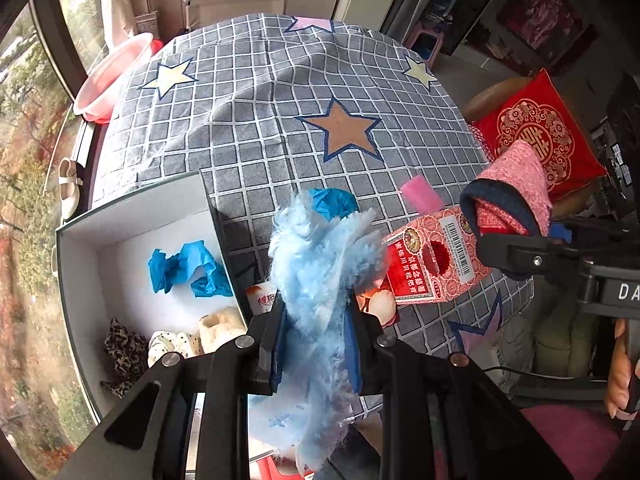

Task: Organize soft objects
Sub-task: 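Carry the fluffy toy and pink-and-navy sock toward the white box with both tools, then lower the fluffy toy and sock into the white box with both tools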

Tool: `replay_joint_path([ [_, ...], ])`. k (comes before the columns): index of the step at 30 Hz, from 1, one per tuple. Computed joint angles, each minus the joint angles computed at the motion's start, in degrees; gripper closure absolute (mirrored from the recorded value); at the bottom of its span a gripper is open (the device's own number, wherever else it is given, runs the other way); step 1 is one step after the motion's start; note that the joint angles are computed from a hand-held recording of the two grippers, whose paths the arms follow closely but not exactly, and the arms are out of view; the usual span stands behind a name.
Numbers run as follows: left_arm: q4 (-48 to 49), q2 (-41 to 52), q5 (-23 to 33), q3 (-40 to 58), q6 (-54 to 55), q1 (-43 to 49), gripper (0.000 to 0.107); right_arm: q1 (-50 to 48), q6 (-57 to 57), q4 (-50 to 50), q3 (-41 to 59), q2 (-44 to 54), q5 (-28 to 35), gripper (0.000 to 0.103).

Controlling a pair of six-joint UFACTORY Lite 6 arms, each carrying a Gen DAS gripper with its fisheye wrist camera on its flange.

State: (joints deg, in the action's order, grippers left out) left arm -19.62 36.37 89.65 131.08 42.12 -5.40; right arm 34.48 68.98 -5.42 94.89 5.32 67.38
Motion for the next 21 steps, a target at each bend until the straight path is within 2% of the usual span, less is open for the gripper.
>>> replay_joint_path([
  [21,-1.9,-4.2,-1.8,-6.1,2.9,11.4,0.080,5.5,-5.8,1.5,25.9,20.5,7.1,0.053],
])
